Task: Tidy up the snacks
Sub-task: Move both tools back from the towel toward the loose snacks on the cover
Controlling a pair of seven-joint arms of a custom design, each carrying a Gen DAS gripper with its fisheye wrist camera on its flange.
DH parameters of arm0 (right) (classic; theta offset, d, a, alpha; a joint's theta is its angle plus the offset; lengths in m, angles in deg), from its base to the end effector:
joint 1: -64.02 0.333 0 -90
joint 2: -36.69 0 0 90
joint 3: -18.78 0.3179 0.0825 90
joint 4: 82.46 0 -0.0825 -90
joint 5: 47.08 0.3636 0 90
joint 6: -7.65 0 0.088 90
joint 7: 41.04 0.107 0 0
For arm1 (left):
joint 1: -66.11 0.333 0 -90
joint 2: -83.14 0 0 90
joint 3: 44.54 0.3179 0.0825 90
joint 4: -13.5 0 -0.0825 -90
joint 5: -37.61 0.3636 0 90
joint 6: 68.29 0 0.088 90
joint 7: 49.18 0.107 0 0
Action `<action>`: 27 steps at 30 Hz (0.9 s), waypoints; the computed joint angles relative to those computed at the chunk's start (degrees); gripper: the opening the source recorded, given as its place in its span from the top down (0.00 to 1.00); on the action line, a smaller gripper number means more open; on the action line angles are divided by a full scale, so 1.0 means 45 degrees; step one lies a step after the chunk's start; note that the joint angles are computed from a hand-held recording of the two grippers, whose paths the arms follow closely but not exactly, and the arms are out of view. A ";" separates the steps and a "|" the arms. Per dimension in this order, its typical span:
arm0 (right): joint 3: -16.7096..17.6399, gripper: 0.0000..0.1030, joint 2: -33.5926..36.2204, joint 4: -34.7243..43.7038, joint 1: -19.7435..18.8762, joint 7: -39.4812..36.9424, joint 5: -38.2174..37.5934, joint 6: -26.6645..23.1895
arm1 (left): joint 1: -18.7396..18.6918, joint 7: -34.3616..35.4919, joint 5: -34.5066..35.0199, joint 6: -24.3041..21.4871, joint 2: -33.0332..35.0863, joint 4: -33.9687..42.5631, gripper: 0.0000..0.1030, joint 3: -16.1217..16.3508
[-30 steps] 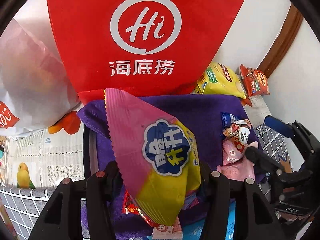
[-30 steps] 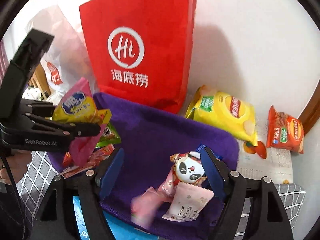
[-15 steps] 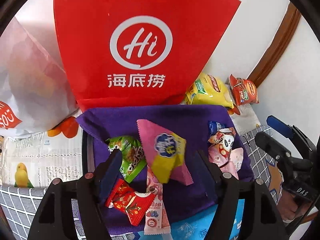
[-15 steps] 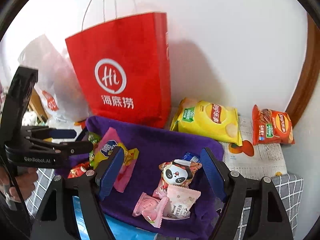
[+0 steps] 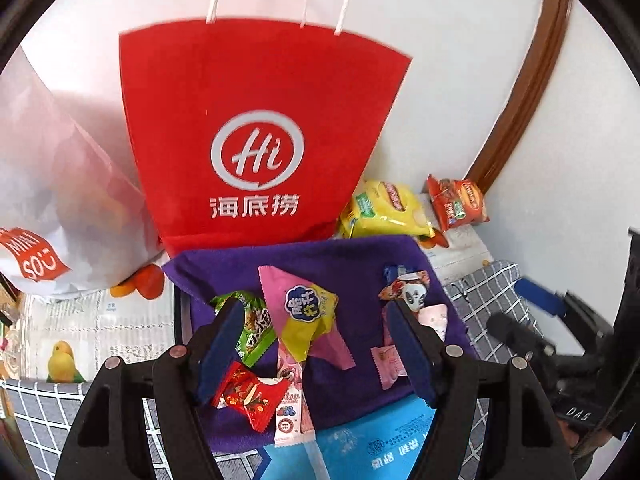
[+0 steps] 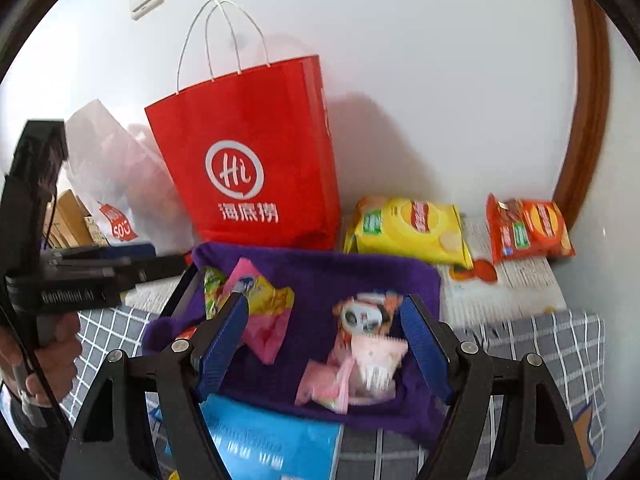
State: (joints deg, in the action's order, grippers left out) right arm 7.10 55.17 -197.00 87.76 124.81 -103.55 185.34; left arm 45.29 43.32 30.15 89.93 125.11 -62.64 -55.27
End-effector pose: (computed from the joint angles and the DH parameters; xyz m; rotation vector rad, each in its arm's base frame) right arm 0.5823 0.2052 0.3783 -1.6162 1.7952 -0.6014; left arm 0.6801 -0.3592 0.3957 -1.5337 2.3070 -1.0228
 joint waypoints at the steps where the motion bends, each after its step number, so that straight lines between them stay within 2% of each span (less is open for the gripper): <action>1: -0.0544 0.24 -0.0165 -0.0220 0.0465 0.0914 -0.0628 0.0154 | 0.0059 0.0073 -0.0051 0.0122 -0.0163 -0.0220 0.30 -0.0086; 3: -0.1975 0.24 -0.0556 -0.0544 0.1716 0.4339 -0.3352 0.0271 | 0.0304 0.0369 -0.0333 0.0471 -0.0595 -0.0806 0.30 -0.0439; 5: -0.2169 0.24 -0.1109 -0.1041 0.2058 0.5958 -0.4717 -0.0139 | 0.0489 0.0671 -0.0636 0.0802 -0.1025 -0.1390 0.31 -0.0728; 7: -0.1924 0.25 -0.1584 -0.1499 0.2010 0.6457 -0.5375 -0.0463 | 0.0432 0.0828 -0.0713 0.1197 -0.1421 -0.1919 0.31 -0.0722; 8: -0.1758 0.25 -0.1838 -0.1720 0.2032 0.6616 -0.5587 -0.0959 | 0.0352 0.0872 -0.0705 0.1624 -0.1714 -0.2383 0.31 -0.0667; 9: -0.1536 0.25 -0.2190 -0.2033 0.2184 0.6805 -0.5792 -0.1958 | 0.0259 0.0805 -0.0705 0.1788 -0.1876 -0.2632 0.31 -0.0577; 11: -0.1070 0.25 -0.2555 -0.2449 0.2220 0.6785 -0.5800 -0.3115 | 0.0295 0.0753 -0.0879 0.1805 -0.2249 -0.3185 0.32 -0.0659; 13: -0.0737 0.25 -0.2678 -0.2719 0.1980 0.7121 -0.6130 -0.3010 | 0.0911 0.1463 -0.1465 0.1680 -0.2694 -0.3919 0.32 -0.1456; 14: -0.0586 0.25 -0.2672 -0.2806 0.1819 0.7379 -0.6308 -0.2740 | 0.1328 0.2095 -0.1883 0.1717 -0.2970 -0.4409 0.32 -0.1972; 15: -0.0438 0.25 -0.2564 -0.2850 0.1627 0.7709 -0.6484 -0.2203 | 0.1448 0.2416 -0.2142 0.1800 -0.3170 -0.4746 0.32 -0.2123; 18: 0.0096 0.25 -0.2151 -0.2818 0.1180 0.8299 -0.6818 -0.1308 | 0.1329 0.2736 -0.2495 0.2377 -0.4035 -0.6167 0.32 -0.1913; 21: 0.0814 0.25 -0.1803 -0.2832 0.0967 0.7774 -0.6302 -0.1644 | 0.1157 0.2669 -0.2586 0.2927 -0.4780 -0.7468 0.32 -0.1548; 25: 0.1555 0.25 -0.1512 -0.2830 0.0624 0.8738 -0.7197 -0.1594 | 0.1094 0.2341 -0.2612 0.3156 -0.5432 -0.8702 0.31 -0.1211; 27: 0.1929 0.25 -0.1358 -0.2877 0.0391 0.9046 -0.7357 -0.1472 | 0.1313 0.2405 -0.2861 0.3144 -0.5618 -0.9177 0.31 -0.1332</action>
